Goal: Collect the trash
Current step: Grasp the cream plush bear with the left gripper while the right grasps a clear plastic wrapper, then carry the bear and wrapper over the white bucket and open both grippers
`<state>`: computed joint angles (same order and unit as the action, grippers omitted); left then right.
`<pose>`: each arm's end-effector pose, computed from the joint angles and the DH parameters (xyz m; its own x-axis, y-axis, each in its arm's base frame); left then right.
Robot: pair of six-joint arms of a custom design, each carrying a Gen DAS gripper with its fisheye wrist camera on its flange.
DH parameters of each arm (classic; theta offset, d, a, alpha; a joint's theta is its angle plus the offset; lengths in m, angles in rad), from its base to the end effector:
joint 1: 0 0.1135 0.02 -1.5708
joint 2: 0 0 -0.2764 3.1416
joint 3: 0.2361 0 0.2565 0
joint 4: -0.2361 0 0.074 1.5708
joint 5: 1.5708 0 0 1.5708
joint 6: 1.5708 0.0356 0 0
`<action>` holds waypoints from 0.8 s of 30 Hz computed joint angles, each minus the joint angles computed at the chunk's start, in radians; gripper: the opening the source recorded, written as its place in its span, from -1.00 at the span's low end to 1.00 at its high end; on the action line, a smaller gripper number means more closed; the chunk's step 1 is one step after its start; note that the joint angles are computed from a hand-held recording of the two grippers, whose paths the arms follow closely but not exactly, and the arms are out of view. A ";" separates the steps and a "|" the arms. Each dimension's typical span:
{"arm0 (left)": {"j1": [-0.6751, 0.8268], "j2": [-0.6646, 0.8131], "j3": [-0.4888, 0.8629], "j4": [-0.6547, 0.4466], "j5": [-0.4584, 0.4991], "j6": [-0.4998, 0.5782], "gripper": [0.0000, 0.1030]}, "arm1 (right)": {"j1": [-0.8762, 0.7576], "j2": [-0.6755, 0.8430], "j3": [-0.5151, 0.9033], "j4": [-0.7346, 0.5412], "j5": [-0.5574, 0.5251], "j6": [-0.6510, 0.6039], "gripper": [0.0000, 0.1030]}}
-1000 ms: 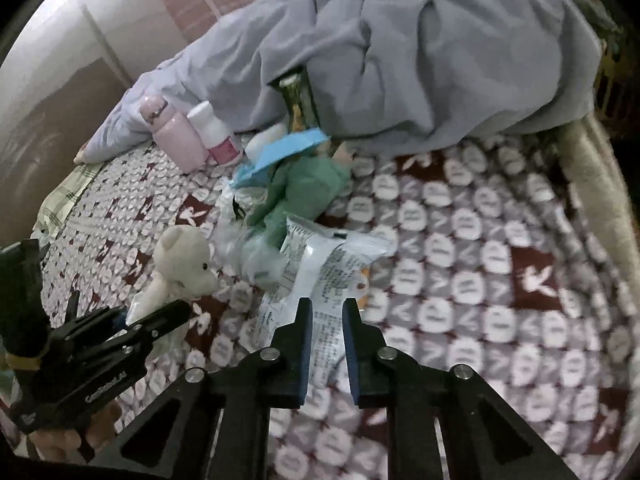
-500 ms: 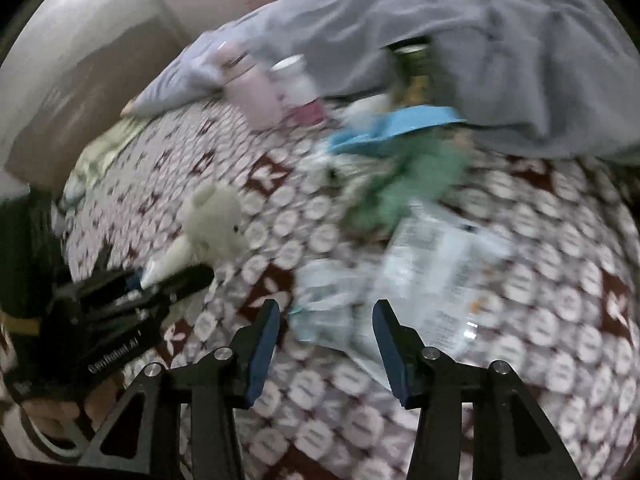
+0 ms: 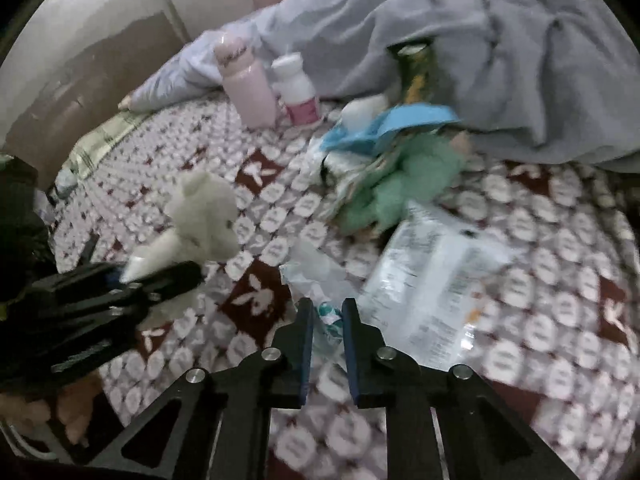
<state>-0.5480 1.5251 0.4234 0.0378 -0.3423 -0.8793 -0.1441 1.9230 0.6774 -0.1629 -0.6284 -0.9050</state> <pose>0.1990 -0.1075 0.1003 -0.7468 -0.3943 -0.5356 -0.3505 0.9177 -0.1868 0.2687 -0.0178 0.0543 -0.6207 -0.5528 -0.5560 -0.7543 0.6144 0.2313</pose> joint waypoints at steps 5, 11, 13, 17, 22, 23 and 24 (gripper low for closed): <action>-0.088 0.048 0.098 -0.041 -0.025 -0.029 -0.46 | -0.153 -0.056 0.049 -0.171 -0.069 -0.122 -0.75; -0.174 0.124 0.235 -0.098 -0.052 -0.042 -0.46 | -0.327 -0.073 0.144 -0.359 -0.115 -0.262 -0.76; -0.205 0.159 0.291 -0.122 -0.065 -0.039 -0.46 | -0.382 -0.061 0.189 -0.414 -0.126 -0.301 -0.76; -0.249 0.236 0.402 -0.155 -0.073 -0.027 -0.46 | -0.482 -0.014 0.297 -0.508 -0.144 -0.350 -0.76; -0.297 0.345 0.564 -0.194 -0.070 0.001 -0.46 | -0.584 0.067 0.445 -0.593 -0.148 -0.379 -0.76; -0.307 0.370 0.603 -0.206 -0.069 0.009 -0.46 | -0.606 0.089 0.481 -0.609 -0.149 -0.382 -0.76; -0.315 0.391 0.638 -0.218 -0.067 0.015 -0.46 | -0.623 0.106 0.509 -0.623 -0.150 -0.385 -0.76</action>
<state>-0.8630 1.9163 1.0614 -0.1805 -0.4093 -0.8640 -0.7667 2.0288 1.1861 -0.7861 -0.7788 -1.2900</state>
